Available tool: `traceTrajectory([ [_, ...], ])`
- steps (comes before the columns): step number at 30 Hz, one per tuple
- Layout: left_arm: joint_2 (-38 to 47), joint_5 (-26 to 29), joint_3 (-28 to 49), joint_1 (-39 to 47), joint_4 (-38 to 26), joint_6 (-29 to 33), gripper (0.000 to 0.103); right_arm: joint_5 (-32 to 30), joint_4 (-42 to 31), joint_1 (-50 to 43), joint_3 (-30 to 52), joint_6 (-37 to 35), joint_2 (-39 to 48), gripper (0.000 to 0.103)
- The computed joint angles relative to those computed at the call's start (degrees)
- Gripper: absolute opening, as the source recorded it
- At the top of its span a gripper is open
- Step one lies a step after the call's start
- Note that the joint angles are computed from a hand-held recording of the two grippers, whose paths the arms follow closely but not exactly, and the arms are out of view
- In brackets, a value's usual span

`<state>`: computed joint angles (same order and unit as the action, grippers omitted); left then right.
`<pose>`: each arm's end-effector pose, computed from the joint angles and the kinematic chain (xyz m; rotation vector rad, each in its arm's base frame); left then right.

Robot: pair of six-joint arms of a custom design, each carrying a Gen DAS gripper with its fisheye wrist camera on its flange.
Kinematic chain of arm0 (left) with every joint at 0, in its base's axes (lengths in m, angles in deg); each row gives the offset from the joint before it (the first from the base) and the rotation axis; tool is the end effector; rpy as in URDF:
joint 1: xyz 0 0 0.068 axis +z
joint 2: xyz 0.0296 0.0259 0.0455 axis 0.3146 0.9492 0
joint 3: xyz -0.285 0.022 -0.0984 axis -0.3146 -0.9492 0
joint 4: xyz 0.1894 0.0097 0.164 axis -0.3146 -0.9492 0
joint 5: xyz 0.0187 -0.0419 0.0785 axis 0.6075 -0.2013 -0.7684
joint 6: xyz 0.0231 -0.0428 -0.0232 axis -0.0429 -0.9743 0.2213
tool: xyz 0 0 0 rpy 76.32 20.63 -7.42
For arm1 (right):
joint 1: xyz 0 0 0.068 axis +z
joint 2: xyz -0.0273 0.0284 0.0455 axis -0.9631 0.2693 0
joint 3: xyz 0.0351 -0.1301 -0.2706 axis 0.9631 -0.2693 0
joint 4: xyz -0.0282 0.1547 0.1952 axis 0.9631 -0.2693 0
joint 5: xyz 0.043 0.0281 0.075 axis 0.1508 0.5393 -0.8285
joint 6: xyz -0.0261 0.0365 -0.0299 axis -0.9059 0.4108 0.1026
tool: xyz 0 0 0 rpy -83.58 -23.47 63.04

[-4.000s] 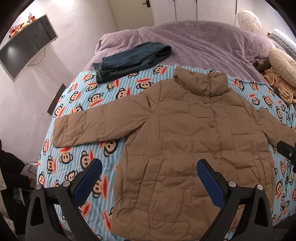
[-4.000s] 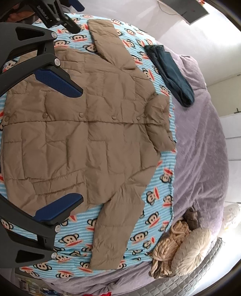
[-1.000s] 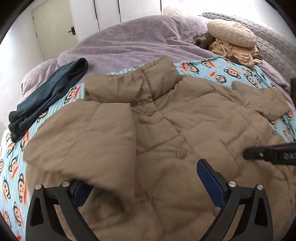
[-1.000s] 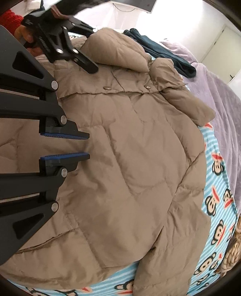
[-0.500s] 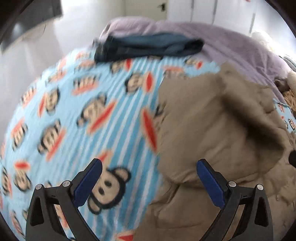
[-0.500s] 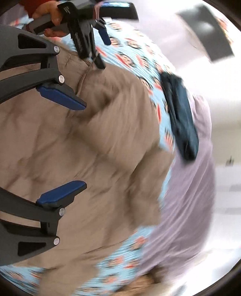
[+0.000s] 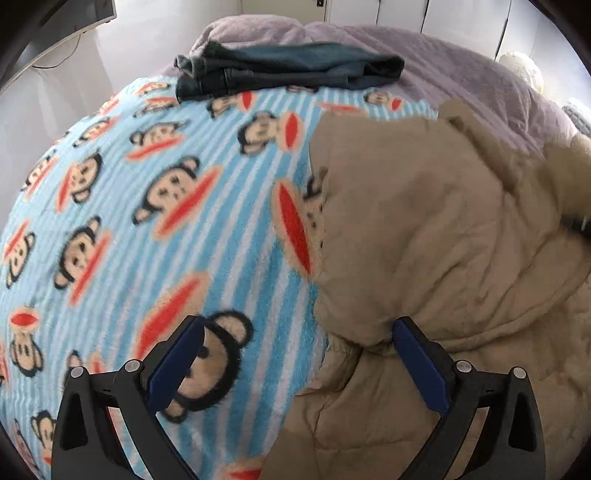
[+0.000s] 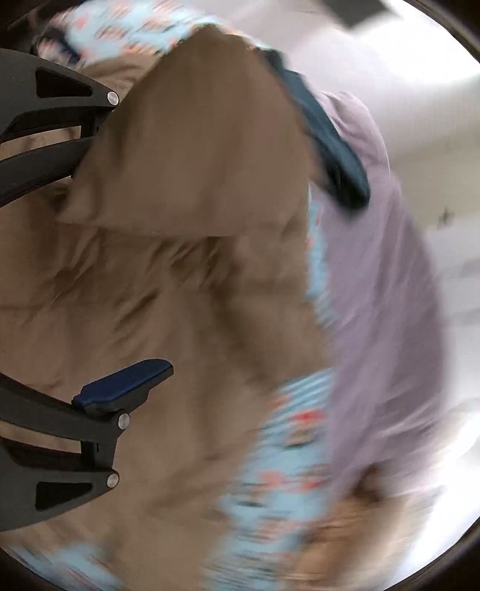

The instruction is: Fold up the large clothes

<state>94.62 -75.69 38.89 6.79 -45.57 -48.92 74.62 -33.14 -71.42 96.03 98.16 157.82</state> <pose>0.2275 -0.0427 0.2482 -0.1853 2.6287 -0.0393 0.3166 0.0194 0.2798 0.3214 2.6278 0.2358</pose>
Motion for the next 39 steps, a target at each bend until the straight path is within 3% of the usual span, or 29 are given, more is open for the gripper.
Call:
traceTrajectory([
  [2,-1.8,-0.6,2.7,0.5,-1.2,0.2,0.102,-6.3,-0.4,-5.3,-2.3,0.2,-0.6,0.078],
  [4,-0.9,-0.9,5.8,1.2,-1.3,0.9,0.102,-12.5,0.6,-10.0,-4.5,1.6,-1.1,0.069],
  [8,8.0,-0.9,13.7,2.6,0.6,2.8,0.100,-18.9,2.3,-14.0,-6.6,4.0,-0.8,0.016],
  [9,9.5,-0.7,14.5,2.6,1.5,2.9,0.094,-18.8,3.0,-13.5,-7.0,3.8,-0.9,0.014],
  [10,12.4,-0.6,16.2,2.4,1.6,3.2,0.082,-17.7,3.0,-12.9,-6.7,2.1,-1.7,0.012],
  [11,14.3,-0.5,17.4,2.3,1.0,3.4,0.076,-16.5,2.8,-12.5,-6.8,0.3,-2.4,0.012],
  [16,19.7,-3.6,17.3,-2.7,3.7,3.5,0.076,-7.0,3.5,-11.0,-7.6,-8.6,-2.2,0.011],
  [20,21.3,-4.8,14.0,-4.9,8.1,2.7,0.077,-9.0,5.2,-14.6,-10.3,-10.7,0.5,0.012],
  [25,21.1,-2.9,14.5,-3.3,7.2,2.9,0.082,-7.8,4.1,-15.6,-12.8,-10.9,-3.8,0.018],
  [32,11.9,-4.4,13.9,0.3,3.5,5.0,0.082,2.0,-2.0,-15.2,-13.5,-10.7,-13.1,0.021],
  [39,12.1,2.3,17.0,6.0,-1.2,9.8,0.082,-4.1,-6.4,-18.3,-11.2,-15.6,-19.8,0.021],
])
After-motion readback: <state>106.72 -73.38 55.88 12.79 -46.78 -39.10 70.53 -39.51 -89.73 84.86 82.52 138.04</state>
